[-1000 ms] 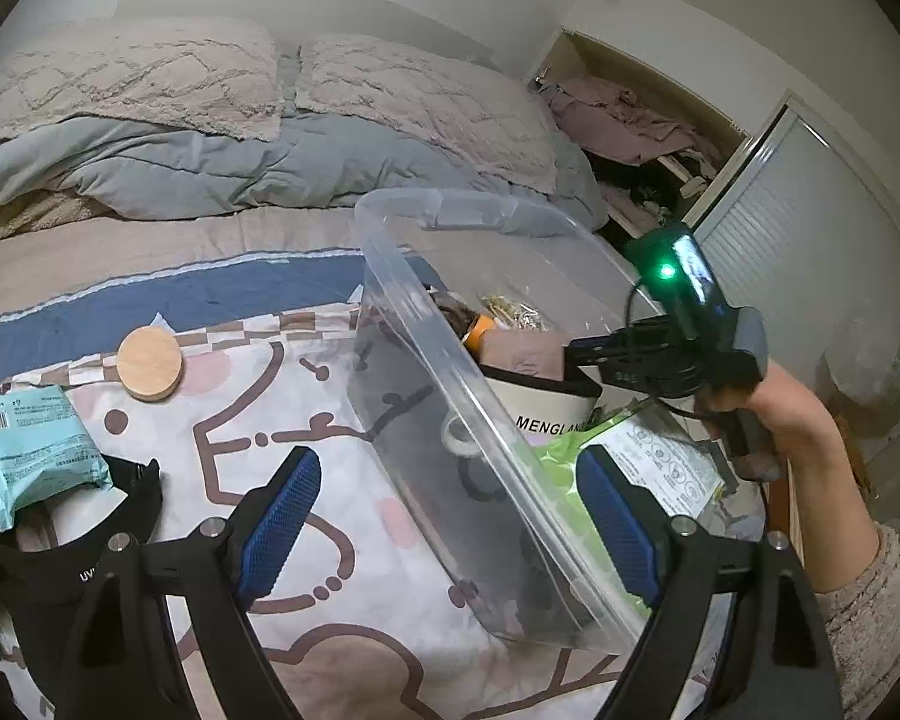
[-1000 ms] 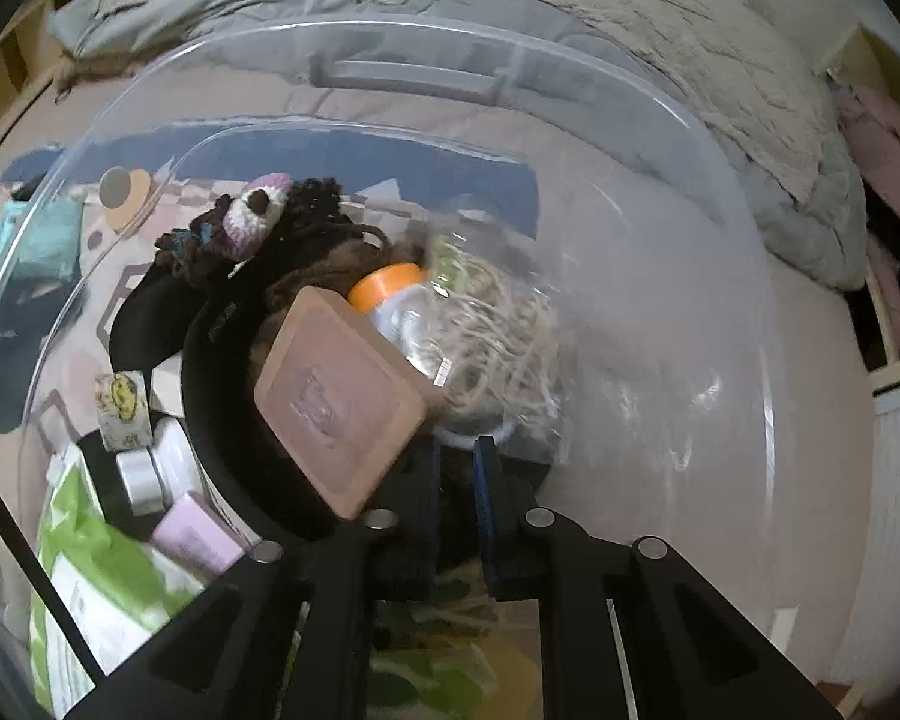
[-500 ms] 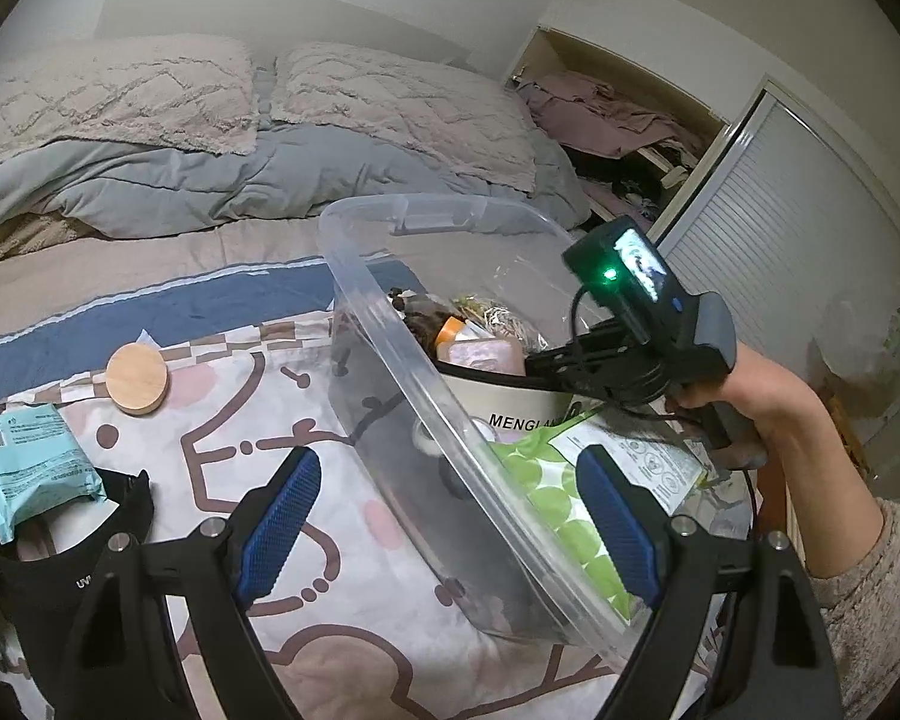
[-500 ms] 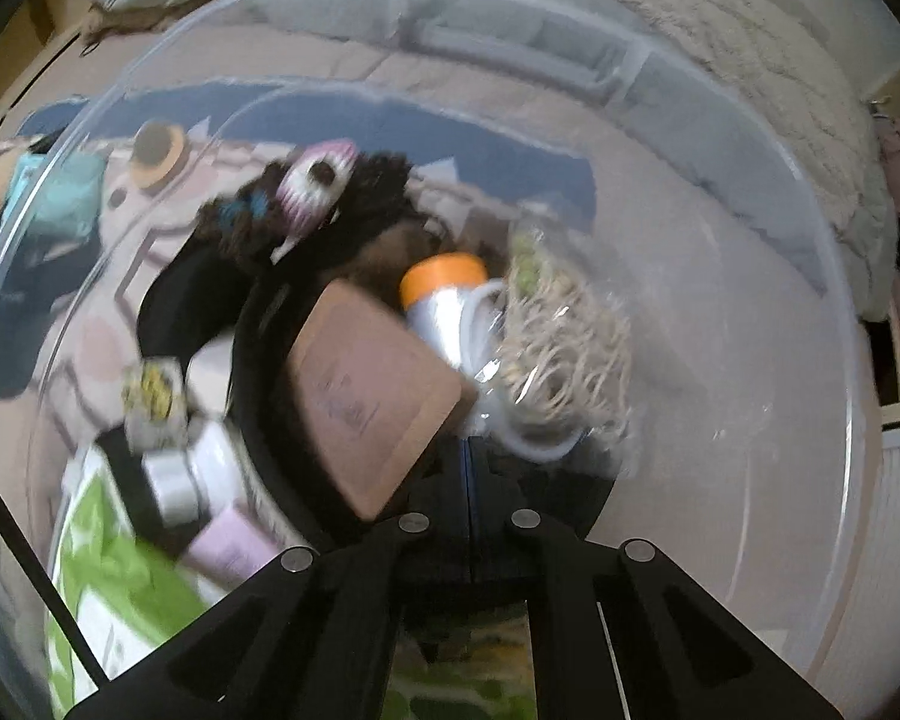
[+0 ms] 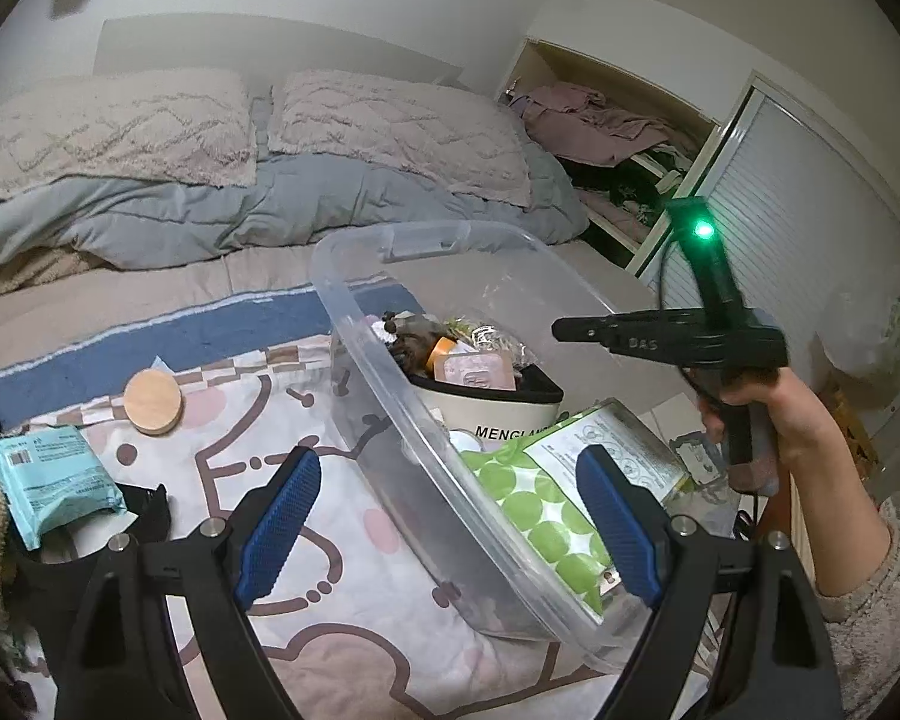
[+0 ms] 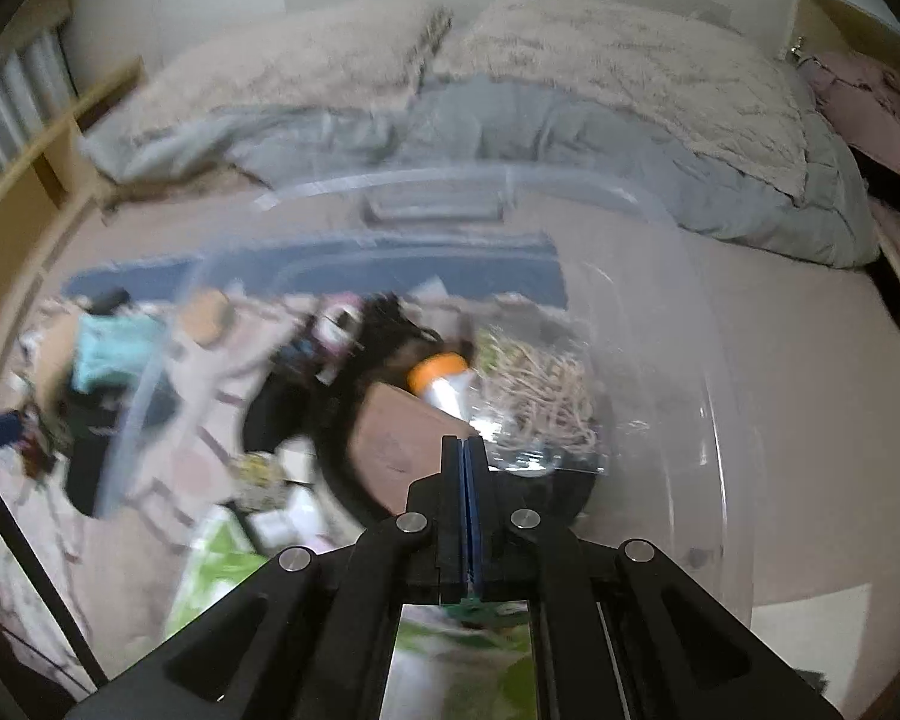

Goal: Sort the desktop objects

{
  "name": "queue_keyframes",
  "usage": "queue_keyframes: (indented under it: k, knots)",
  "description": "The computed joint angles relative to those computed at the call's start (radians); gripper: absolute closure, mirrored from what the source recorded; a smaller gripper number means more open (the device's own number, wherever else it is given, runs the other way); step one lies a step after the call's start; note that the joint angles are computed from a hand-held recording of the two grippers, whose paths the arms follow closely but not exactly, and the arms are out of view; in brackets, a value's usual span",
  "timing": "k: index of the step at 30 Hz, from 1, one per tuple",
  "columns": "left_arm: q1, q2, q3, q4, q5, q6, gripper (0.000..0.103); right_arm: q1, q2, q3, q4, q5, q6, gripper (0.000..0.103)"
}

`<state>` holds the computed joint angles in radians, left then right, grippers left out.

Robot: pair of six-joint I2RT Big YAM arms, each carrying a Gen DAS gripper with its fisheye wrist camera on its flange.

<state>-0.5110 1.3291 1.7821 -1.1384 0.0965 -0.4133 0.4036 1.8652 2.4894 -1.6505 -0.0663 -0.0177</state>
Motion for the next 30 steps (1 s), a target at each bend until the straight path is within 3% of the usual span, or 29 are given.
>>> queue_keyframes:
  k: [2, 6, 16, 18, 20, 21, 24, 27, 28, 30]
  knots:
    - [-0.009, 0.001, 0.011, -0.008, -0.015, 0.001, 0.016, -0.001, -0.054, -0.058, 0.051, -0.018, 0.022, 0.096]
    - [-0.032, -0.001, 0.028, -0.023, -0.055, 0.005, 0.016, 0.018, -0.200, -0.256, 0.247, 0.025, 0.047, 0.096]
    - [-0.092, -0.011, 0.072, -0.047, -0.151, -0.007, 0.016, 0.040, -0.360, -0.422, 0.370, 0.019, 0.122, 0.095]
    - [-0.107, -0.018, 0.076, -0.050, -0.178, -0.008, 0.015, 0.042, -0.390, -0.449, 0.392, 0.009, 0.147, 0.085]
    - [-0.121, -0.024, 0.082, -0.057, -0.204, -0.011, 0.014, 0.057, -0.430, -0.488, 0.432, 0.022, 0.154, 0.045]
    - [-0.127, -0.028, 0.084, -0.059, -0.216, -0.013, 0.014, 0.064, -0.448, -0.509, 0.458, 0.029, 0.149, 0.040]
    - [-0.147, -0.039, 0.095, -0.068, -0.257, -0.029, 0.004, 0.090, -0.497, -0.552, 0.507, 0.058, 0.144, 0.039]
    - [-0.162, -0.053, 0.103, -0.064, -0.285, -0.032, 0.002, 0.118, -0.540, -0.589, 0.541, 0.087, 0.152, 0.011]
    - [-0.169, -0.056, 0.107, -0.065, -0.293, -0.038, 0.000, 0.131, -0.557, -0.605, 0.556, 0.107, 0.150, 0.005]
    - [-0.184, -0.063, 0.116, -0.072, -0.311, -0.048, 0.000, 0.154, -0.582, -0.627, 0.575, 0.136, 0.152, 0.005]
